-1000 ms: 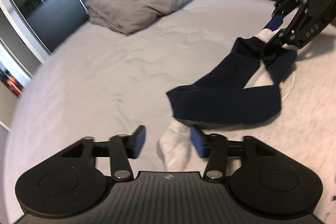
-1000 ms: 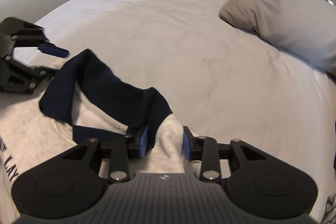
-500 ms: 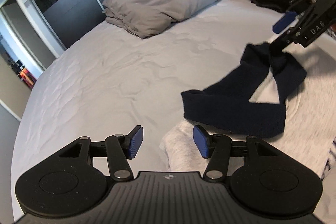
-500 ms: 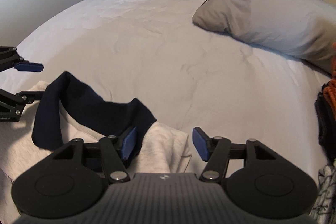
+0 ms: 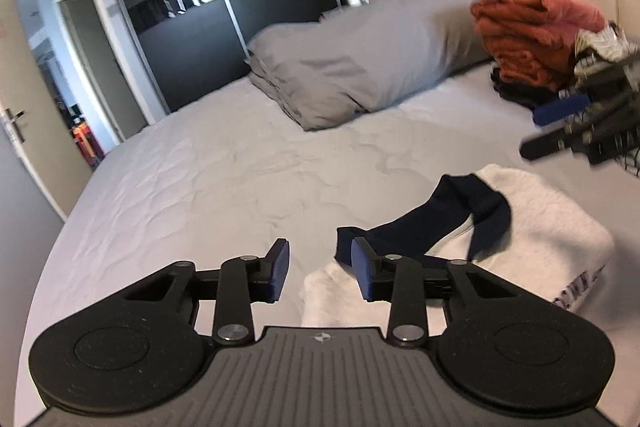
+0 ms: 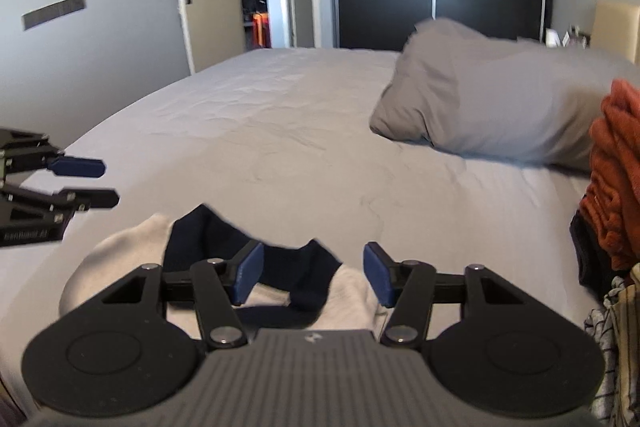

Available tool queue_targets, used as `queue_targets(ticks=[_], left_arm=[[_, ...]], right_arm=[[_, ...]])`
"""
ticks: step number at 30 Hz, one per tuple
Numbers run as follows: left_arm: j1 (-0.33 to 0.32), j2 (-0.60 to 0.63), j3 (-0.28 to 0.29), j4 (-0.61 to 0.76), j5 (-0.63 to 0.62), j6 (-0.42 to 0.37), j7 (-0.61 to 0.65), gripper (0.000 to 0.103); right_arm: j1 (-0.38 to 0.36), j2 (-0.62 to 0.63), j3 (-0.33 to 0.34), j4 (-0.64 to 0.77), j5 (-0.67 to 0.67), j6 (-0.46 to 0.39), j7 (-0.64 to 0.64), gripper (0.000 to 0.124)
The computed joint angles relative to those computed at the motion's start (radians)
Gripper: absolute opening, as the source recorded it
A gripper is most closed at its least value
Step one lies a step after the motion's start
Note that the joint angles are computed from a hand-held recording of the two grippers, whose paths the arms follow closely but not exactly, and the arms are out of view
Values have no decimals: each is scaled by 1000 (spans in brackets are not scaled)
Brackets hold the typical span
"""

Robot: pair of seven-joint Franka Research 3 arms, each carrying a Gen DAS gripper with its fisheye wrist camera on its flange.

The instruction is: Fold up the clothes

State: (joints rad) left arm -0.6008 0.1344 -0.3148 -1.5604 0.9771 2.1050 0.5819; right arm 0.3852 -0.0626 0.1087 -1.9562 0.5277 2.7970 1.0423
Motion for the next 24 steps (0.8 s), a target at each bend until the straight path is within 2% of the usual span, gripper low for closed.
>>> queue_targets(ticks=[4, 6, 10, 12, 14, 15, 18, 21, 24], left_arm=[[-35, -17, -17, -42, 65, -36, -206, 28], [-45, -7, -24, -56, 68, -39, -291, 28], [-92, 70, -23, -17, 108, -122, -332, 28], [-98, 89, -12, -16, 91, -110, -352, 28], [-96, 96, 1, -22, 75, -93, -359, 28], [-94, 100, 6, -24, 67, -85, -362, 28], [-74, 98, 21, -46, 32, -39, -382, 28], [-48, 98, 29, -70, -7, 16, -395, 28], [-42, 113, 35, -74, -6, 35, -384, 28]], right_arm=[[26, -79, 7, -119, 45, 64, -31, 58], [35, -104, 18, -176, 38, 108, 9, 60], [34, -91, 54, -246, -72, 217, 114, 62], [30, -72, 64, -265, -132, 255, 156, 62], [20, -49, 66, -264, -189, 248, 206, 62], [32, -37, 52, -256, -175, 239, 196, 62], [60, 5, 19, -216, -79, 201, 127, 64], [54, 49, 17, -172, -11, 144, 121, 68], [43, 80, 25, -149, 56, 133, 80, 69]])
